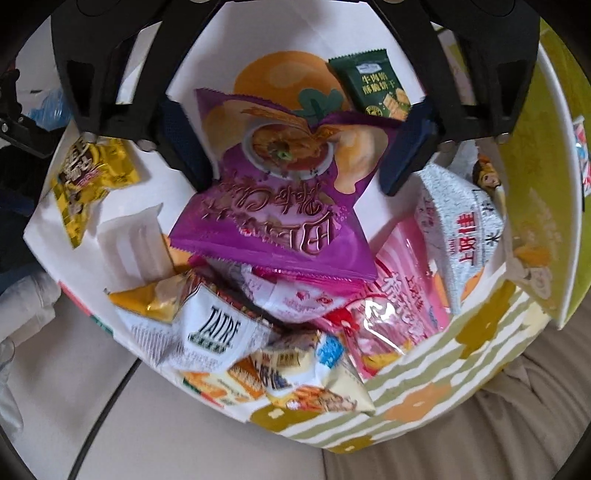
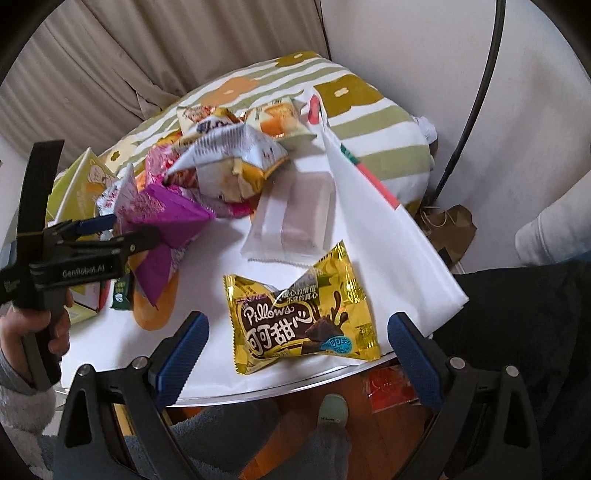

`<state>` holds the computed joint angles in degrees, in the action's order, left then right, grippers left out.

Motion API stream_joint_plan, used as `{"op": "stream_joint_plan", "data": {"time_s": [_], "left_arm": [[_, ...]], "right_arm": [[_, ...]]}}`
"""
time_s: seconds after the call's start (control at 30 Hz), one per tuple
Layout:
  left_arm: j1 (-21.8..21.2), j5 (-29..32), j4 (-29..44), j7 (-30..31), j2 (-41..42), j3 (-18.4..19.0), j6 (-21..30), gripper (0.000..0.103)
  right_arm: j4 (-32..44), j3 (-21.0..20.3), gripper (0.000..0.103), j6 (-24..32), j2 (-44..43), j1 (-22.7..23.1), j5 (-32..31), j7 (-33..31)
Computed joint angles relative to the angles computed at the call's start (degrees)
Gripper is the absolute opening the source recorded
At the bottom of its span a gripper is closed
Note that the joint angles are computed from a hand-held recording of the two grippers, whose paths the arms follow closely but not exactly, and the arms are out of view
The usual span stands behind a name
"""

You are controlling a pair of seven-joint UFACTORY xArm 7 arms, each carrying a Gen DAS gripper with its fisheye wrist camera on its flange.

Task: Organize snacks
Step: 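Grasp the purple potato chips bag with the left tool while the right tool grasps the gold Pillows bag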

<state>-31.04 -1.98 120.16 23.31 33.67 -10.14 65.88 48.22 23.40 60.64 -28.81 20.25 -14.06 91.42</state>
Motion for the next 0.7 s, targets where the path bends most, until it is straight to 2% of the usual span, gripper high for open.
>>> {"op": "stream_joint_plan", "data": {"time_s": [0.17, 0.2, 0.3, 0.47, 0.7], "left_arm": [[-0.26, 0.52, -2.91, 3.21, -1.25, -0.48, -2.31, 0.075], [-0.42, 0.74, -3.50, 3.37, -1.55, -0.46, -2.79, 0.071], [-0.72, 1.09, -4.27, 2.65, -2.04, -0.30, -3.28, 0.067], [-0.28, -0.07, -4.24, 0.95, -2.80, -0.55, -1.81, 0.066], [0.03, 0.03, -11.26, -0.69, -7.99, -0.95, -4.43, 0.066]], "right_arm": [[-3.30, -0.28, 0.097, -3.23, -1.30, 0.34, -0.39, -0.37], [-3.77, -0.38, 0.097, -3.80, -1.58, 0.31, -0.44, -0.58], [-5.36, -0.62, 0.097, -5.70, -2.43, 0.28, -0.58, -1.81], [-8.34, -1.91, 0.097, -9.41, -3.63, 0.79, 0.96, -5.62], [-11.57, -3.66, 0.097, -15.17, -3.83, 0.79, 3.58, -11.33]]}}
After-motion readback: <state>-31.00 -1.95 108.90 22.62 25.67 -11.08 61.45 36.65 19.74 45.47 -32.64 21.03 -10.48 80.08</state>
